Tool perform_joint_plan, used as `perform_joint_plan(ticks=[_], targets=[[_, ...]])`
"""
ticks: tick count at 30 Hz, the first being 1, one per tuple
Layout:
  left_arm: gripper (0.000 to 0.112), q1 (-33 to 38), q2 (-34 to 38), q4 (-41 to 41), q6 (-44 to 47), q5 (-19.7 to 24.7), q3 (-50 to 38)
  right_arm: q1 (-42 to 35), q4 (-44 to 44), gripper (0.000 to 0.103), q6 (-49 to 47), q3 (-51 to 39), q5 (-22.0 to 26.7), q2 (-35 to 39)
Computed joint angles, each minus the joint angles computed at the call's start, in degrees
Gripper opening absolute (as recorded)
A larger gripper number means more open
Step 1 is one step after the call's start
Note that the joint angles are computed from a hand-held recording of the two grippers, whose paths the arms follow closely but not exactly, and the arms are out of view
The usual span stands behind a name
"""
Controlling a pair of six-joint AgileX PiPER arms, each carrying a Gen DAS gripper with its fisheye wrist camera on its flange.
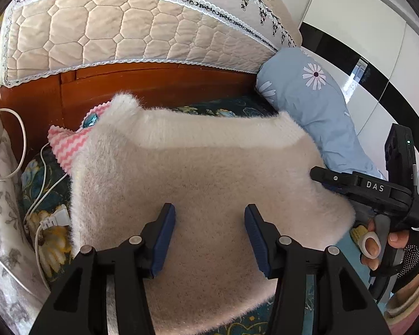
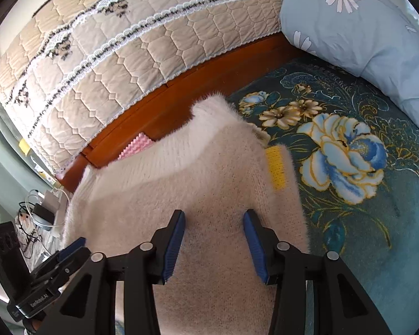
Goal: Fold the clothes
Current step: 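Lower the folded sweater onto the grey and pink stack and open both grippers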
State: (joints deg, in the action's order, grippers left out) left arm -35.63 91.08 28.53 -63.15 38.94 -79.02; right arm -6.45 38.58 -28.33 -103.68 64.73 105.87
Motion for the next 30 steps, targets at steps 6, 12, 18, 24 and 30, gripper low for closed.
perform_joint_plan(ticks=[6, 12, 18, 24, 30], targets=[[0.053, -11.54, -4.92, 17.33, -23.84, 9.94, 5.08, -6.19, 11.42, 0.051, -16.43, 16.15, -3.74, -11.36], [0.053, -24.60, -2.43, 29.30, -47.30, 15.54, 10.42, -15.97, 19.70, 0.054, -31.05, 36.01, -6.58, -22.16], [0.053, -25.55, 9.10, 26.12, -48.60, 17.97, 3.37, -15.98, 19.18, 0.058, -37.52, 44.28, -11.84, -22.16], [0.056, -25.67, 17.05, 24.45, -48.87, 24.31, -4.57, -17.05, 27.03, 0.059, -46.48, 48.87, -13.70, -18.69], [0.076, -25.76, 20.86, 22.97, -42.51, 25.02, -8.61, -18.18, 26.31, 0.061, -47.62, 48.34, -11.41, -17.43]])
